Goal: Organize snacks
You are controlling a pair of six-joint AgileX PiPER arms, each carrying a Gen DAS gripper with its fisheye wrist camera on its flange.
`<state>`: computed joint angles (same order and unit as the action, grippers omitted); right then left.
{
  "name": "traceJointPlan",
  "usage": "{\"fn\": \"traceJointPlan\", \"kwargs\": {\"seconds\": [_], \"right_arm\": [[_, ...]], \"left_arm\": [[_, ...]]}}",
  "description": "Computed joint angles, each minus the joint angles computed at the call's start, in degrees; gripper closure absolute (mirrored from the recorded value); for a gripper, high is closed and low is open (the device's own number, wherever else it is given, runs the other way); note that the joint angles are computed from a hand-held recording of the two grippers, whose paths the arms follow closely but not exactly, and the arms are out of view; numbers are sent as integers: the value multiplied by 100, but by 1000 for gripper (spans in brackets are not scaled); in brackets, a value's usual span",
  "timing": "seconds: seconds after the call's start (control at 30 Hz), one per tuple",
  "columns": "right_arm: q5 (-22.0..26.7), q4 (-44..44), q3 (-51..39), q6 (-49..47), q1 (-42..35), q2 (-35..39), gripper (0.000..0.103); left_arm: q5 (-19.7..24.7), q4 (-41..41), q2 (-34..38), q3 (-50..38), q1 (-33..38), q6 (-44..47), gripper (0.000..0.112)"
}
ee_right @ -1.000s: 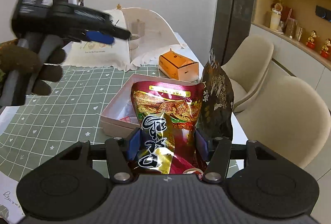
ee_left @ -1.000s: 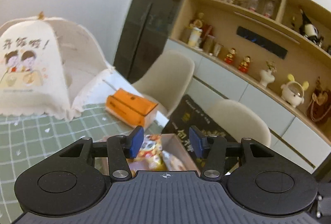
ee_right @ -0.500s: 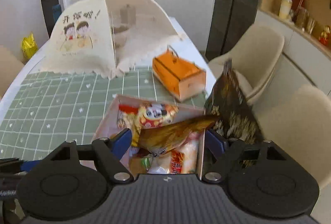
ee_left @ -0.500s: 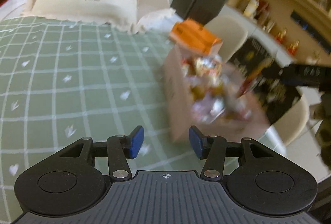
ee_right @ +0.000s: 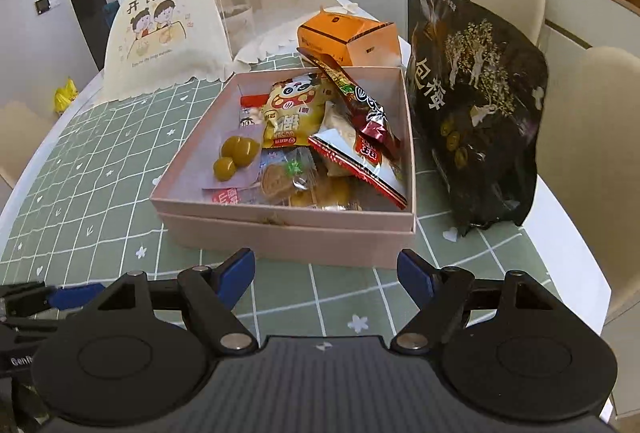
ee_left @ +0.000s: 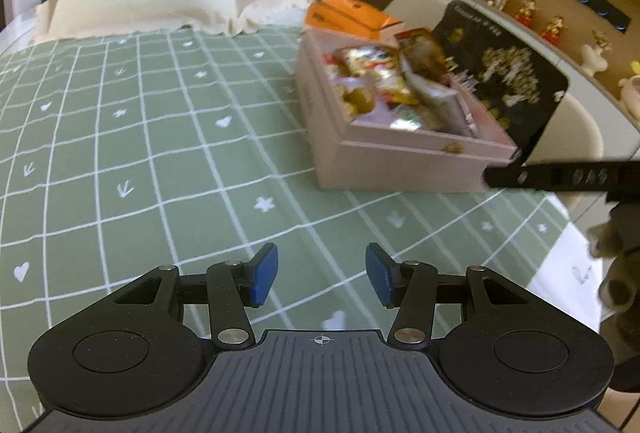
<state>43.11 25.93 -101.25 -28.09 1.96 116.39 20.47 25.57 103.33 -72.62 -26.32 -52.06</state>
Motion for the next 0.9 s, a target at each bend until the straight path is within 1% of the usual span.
{"fn": "traceJointPlan", "kwargs": {"seconds": [0.07, 0.13, 0.2, 0.27, 0.3, 0.37, 0.43, 0.47, 0.5, 0.53, 0.57, 0.6, 0.63, 0.67, 0.7, 0.77, 0.8, 0.87, 0.9], "right_arm": [[39, 147, 124, -185, -35, -28, 23], [68, 232, 237, -252, -43, -10, 23], [-67, 212, 365, -173, 57, 60, 23], [-388, 218, 630, -142, 184, 67, 23], [-525, 128, 676, -29, 283, 103, 23], [-809, -119, 796, 175, 471, 151, 23], [-1433, -642, 1122, 497, 705, 76, 23], [-1667, -1089, 1226, 845, 822, 59, 20], [-2002, -1404, 1423, 1129, 905, 8, 15], [-2297, -1774, 1598, 1571, 968, -28, 13], [-2522, -1970, 1735, 1875, 985, -47, 8], [-2662, -1938, 1813, 1954, 953, -41, 4], [-2787, -1676, 1892, 1835, 903, -31, 1], [-2921, -1518, 1977, 1723, 862, -51, 0], [-2999, -1589, 2027, 1760, 864, -58, 0], [-3184, -1449, 2154, 1625, 859, -89, 0], [-3357, -1301, 2277, 1469, 862, -119, 0], [-3556, -1055, 2418, 1249, 864, -152, 0], [-3684, -734, 2515, 921, 861, -175, 0]], "left_arm": [[105, 354, 73, -100, -107, -289, 58], [471, 980, 234, -255, -267, -785, 58], [674, 1381, 415, -344, -329, -1215, 58], [774, 1738, 579, -392, -359, -1605, 58], [777, 2164, 649, -375, -402, -1975, 58], [806, 2728, 800, -435, -475, -2402, 57], [735, 3313, 956, -480, -528, -2840, 55], [710, 3642, 1013, -471, -558, -3105, 54], [726, 4054, 1085, -460, -600, -3446, 52], [772, 4316, 1148, -476, -639, -3647, 52], [826, 4517, 1206, -501, -676, -3799, 51], [822, 4652, 1243, -514, -680, -3943, 51], [826, 4652, 1257, -536, -677, -3949, 51], [822, 4617, 1275, -574, -664, -3907, 51], [823, 4581, 1299, -619, -652, -3866, 51], [805, 4554, 1333, -669, -628, -3827, 51], [809, 4528, 1354, -704, -618, -3798, 51], [799, 4504, 1375, -739, -600, -3771, 50], [795, 4510, 1375, -737, -597, -3778, 50]]}}
